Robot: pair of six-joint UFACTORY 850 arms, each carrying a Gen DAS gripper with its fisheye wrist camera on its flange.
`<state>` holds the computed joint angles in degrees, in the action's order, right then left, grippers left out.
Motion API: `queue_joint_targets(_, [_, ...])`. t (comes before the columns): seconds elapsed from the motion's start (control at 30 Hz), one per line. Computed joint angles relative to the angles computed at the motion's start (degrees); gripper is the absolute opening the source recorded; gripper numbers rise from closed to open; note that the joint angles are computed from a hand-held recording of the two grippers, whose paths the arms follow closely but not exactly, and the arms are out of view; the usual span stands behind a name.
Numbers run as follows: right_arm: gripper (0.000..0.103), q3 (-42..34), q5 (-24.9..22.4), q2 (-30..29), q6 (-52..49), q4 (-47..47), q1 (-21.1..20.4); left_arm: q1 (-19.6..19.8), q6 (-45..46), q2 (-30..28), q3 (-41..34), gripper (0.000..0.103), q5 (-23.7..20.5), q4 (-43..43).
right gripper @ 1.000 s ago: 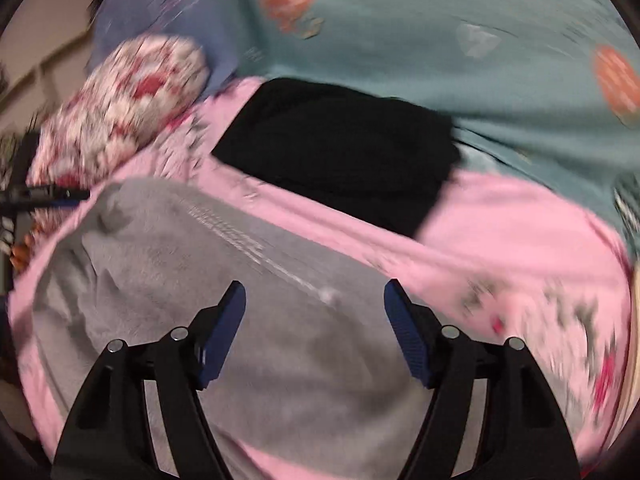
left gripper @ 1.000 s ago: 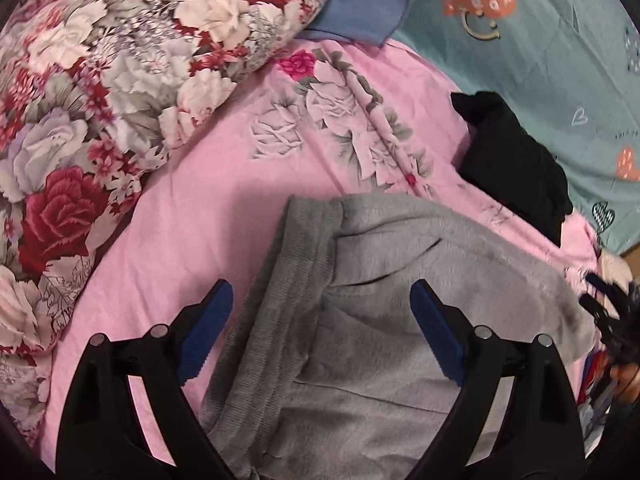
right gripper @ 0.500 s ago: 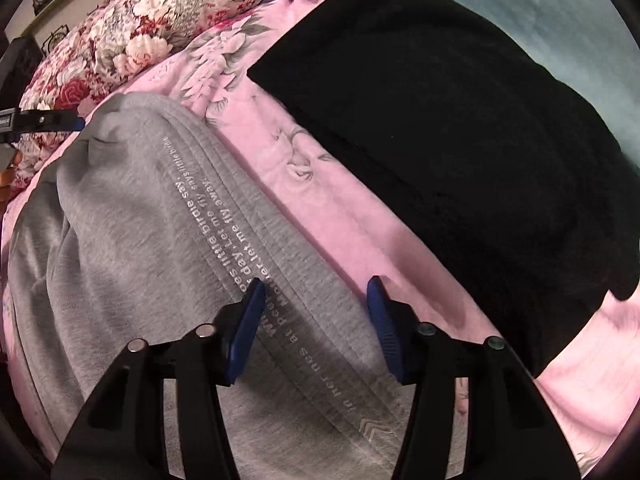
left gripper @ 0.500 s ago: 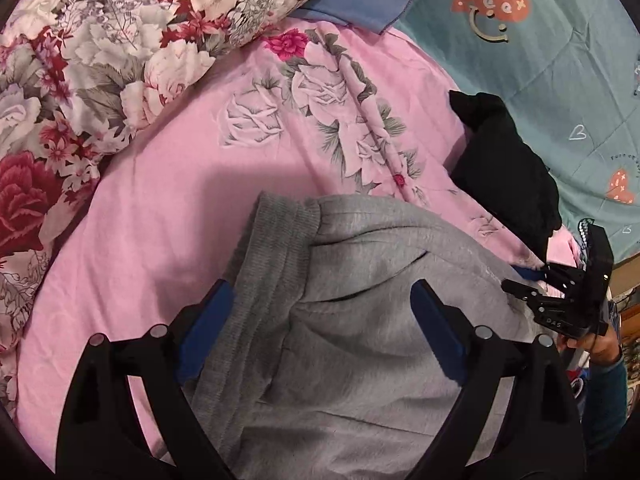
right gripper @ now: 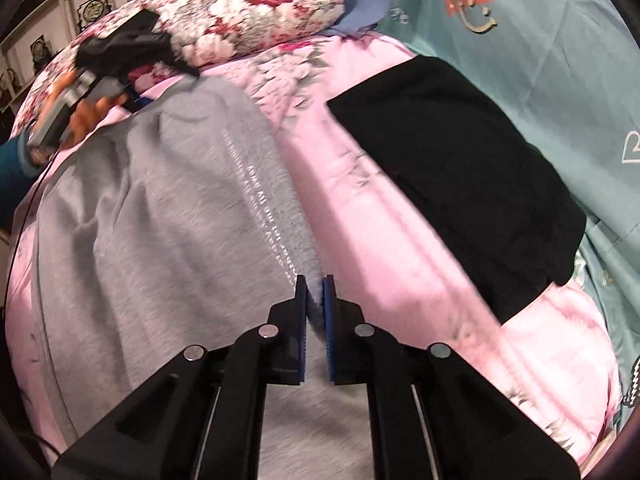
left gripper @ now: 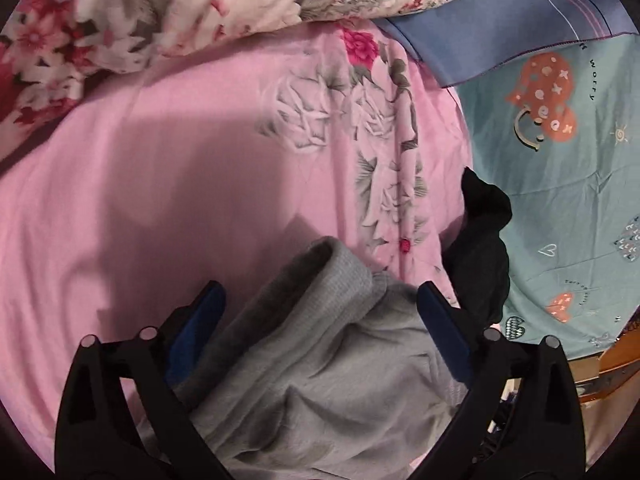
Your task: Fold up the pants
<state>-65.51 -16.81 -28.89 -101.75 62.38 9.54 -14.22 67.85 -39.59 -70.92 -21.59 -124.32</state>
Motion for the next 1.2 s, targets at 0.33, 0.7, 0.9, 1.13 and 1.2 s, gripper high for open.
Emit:
queue_joint_targets(0.33, [0.008, 5.8, 0.4, 4.5, -13.7, 16.9, -1.4, -1.4, 4.9, 1.6, 0.2, 0.021, -1.7, 7.9])
queue_joint_targets(0.7, [0.008, 17.9, 1.0, 17.0, -48.4, 55.4, 0.0, -4.1, 38.3, 16.8, 15.8, 0.009, -1.4, -13.8])
queue_joint_targets(0.9, [0.008, 30.8, -1.7, 29.2, -56.6, 63.3, 2.7, -5.6, 59.0, 27.0, 28.9, 0.01, -4.7, -26.7])
queue_joint_targets(1.13, [0.008, 39.0, -3.7, 24.9, -54.9, 61.5, 7.4, -5.0, 64.1, 29.2, 38.4, 0.04, -2.5, -33.6])
queue_joint_targets(1.2, [0.008, 38.4, -3.5, 20.9, -55.7, 63.8, 8.4, -4.3, 62.9, 30.1, 40.3, 0.04, -2.9, -34.4])
